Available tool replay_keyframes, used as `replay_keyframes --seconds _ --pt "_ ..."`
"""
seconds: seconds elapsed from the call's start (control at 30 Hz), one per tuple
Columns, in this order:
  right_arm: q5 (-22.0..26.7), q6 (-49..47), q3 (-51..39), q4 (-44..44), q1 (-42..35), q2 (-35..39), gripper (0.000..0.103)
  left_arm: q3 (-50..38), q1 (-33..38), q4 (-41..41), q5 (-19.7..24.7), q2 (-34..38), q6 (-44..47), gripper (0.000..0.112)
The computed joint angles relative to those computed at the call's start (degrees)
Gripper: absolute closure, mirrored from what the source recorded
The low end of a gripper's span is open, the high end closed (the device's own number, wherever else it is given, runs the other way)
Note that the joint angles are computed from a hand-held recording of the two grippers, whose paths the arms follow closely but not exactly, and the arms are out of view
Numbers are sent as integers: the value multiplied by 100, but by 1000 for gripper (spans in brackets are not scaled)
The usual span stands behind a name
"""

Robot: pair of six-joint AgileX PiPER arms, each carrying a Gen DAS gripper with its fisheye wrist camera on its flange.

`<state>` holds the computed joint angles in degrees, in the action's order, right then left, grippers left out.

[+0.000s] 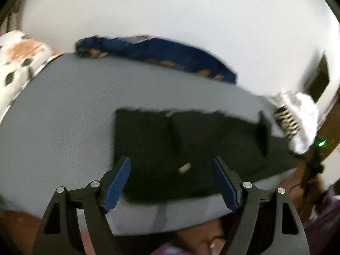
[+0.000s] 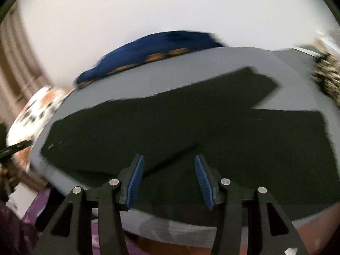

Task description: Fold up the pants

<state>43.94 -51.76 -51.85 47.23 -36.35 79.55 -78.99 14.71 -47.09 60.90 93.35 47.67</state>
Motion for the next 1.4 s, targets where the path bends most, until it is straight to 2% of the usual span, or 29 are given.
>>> replay_keyframes --seconds 0.03,0.1,0.2,0.33,0.4,0.5,0.6,0.7,0.77,0.93,0.97,1.0,1.03,1.17,1.4 --pt "72 86 -151 -73 -226 110 55 -194 -216 -77 144 96 -131 34" --pt "524 34 -455 246 -775 448 55 -569 -873 -159 405 343 -362 34" --pt "1086 183 -950 906 -1439 1206 54 -1157 -2236 25 447 840 -519 34" --pt "1282 442 -1568 1324 -1641 2048 56 -1622 -3622 152 401 1440 -626 34" --pt "1371 499 -1860 1360 -1693 2373 56 -1916 -4335 544 267 1794 -741 34" --pt "1330 880 -2610 1220 -1645 2939 56 -2279 -4787 776 168 2254 -931 34" --pt "1330 1300 -3538 814 -1577 3541 56 -2759 -4941 874 254 2710 -1280 34" --pt "1646 1864 -4619 375 -1541 4226 57 -2945 -5011 1071 203 2913 -1564 34" --pt "1818 2233 -5224 83 -1477 4610 57 -2991 -4917 842 202 2993 -1583 34" --pt "2113 2337 -6055 110 -1298 5141 59 -2716 -4773 623 162 2879 -1457 34" --pt "2095 2309 -6087 157 -1258 5180 64 -2754 -4771 613 165 2909 -1469 34" --pt "2088 2311 -6142 159 -1211 5228 84 -2765 -4770 606 168 2918 -1466 34" --pt "2121 2408 -6267 20 -1140 5311 96 -2789 -4778 611 165 2936 -1475 34" --pt "1912 2354 -6044 180 -1155 5243 99 -2972 -4805 629 170 3066 -1538 34" --pt "1460 1658 -4358 1009 -1657 3864 99 -3331 -4779 673 391 3244 -1825 34"
